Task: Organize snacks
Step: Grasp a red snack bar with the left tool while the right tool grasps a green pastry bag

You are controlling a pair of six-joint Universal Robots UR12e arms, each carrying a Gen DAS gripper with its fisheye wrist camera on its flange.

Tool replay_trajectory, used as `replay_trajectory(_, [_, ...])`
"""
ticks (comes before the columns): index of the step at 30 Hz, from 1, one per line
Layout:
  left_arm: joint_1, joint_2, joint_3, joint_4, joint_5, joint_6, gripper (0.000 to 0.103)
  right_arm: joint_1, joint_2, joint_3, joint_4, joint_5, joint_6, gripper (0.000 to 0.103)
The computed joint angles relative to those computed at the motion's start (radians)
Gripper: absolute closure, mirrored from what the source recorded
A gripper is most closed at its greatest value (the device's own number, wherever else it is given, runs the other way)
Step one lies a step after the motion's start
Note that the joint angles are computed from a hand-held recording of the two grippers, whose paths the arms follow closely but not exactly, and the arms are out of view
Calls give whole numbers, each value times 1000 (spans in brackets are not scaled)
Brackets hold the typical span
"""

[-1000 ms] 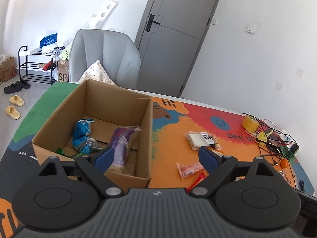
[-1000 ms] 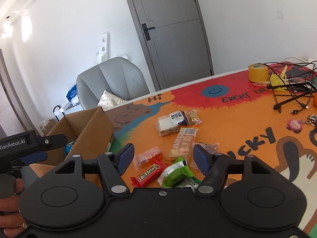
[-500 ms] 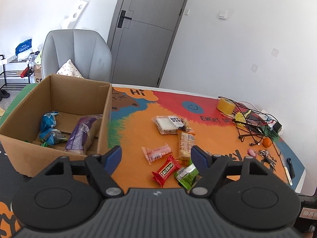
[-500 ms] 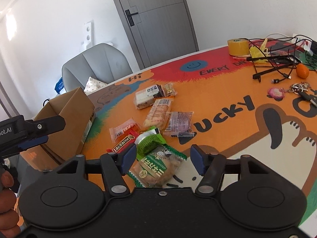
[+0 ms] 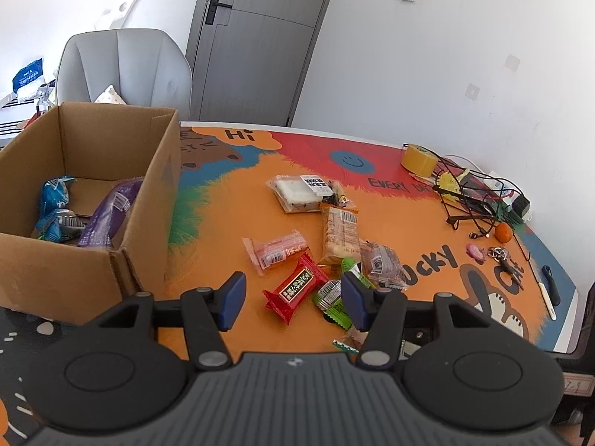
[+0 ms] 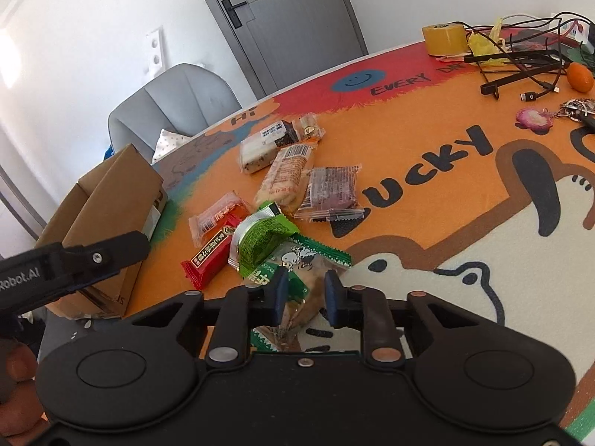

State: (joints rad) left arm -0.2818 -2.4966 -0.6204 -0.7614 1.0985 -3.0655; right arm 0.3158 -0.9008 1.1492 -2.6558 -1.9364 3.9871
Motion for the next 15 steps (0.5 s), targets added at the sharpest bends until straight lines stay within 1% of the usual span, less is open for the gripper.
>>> replay_trajectory(1, [-2,-7,11,-12,2,1,48,-1,-2,3,-2,-7,0,90])
replay_trajectory(6, [-14,-39,60,-54,16,21,48,-11,-16,27,-15,-16,24,90])
replay_trajectory(8, [-19,-51,79,-70,23,26,48,-13,-18,33,-27,-12,18,90])
replay_trajectory(10, [-23,-64,97,-81,29,31,48,-12,-17,30,-22,-26,13,90])
replay_trajectory(13, [-29,-86,133,-105,44,39,56,-17,-17,30,-16,-23,15,90])
replay_trajectory(15, [-33,-100,155,-110,58,36,58,-19,-18,29,-17,-12,9,88])
